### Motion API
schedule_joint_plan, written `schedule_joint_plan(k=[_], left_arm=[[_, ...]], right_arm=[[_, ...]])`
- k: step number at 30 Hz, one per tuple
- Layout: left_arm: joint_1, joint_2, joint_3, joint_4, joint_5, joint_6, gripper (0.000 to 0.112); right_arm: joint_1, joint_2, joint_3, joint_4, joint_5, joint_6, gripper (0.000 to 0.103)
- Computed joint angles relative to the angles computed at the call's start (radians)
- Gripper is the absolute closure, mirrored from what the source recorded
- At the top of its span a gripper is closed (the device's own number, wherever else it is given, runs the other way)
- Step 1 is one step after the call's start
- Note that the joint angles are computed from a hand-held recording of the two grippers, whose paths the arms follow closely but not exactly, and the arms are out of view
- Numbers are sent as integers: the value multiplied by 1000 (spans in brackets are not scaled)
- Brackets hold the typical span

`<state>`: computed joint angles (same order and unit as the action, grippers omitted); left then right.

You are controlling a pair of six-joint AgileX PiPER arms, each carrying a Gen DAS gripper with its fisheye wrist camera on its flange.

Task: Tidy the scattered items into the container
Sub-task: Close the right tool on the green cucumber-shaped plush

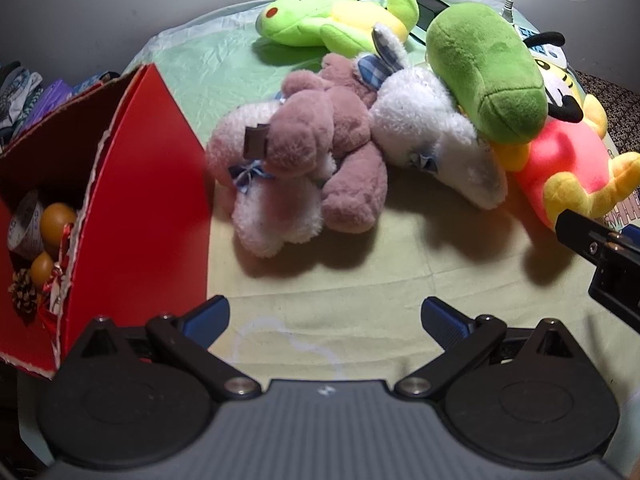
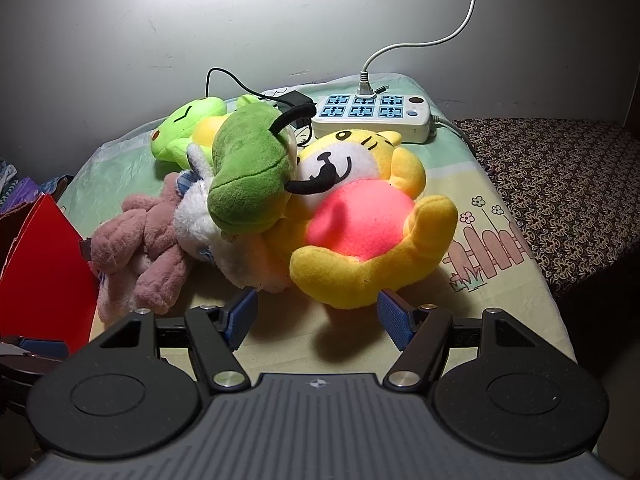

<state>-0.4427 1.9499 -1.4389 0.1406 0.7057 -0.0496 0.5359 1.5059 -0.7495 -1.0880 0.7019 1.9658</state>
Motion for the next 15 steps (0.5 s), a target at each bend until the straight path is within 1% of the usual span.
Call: schedule_joint_plan(k=[6, 9, 11, 13, 15], left_arm=[[6, 14, -49, -5, -3, 10, 11], [17, 21, -86, -40, -13, 34, 11], [21, 29, -115, -59, -33, 51, 11], [24, 46, -146, -84, -56, 82, 11], [34, 78, -195, -142, -49, 145, 11]], right_arm=[[-44, -24, -28, -24, 8, -16, 34], [-82, -32, -55, -67, 0, -3, 33], [-114, -28, -74, -99, -27, 0, 31], [-158, -11, -99, -121, -78, -3, 29], [-190, 21, -128, -131, -108, -17, 29]])
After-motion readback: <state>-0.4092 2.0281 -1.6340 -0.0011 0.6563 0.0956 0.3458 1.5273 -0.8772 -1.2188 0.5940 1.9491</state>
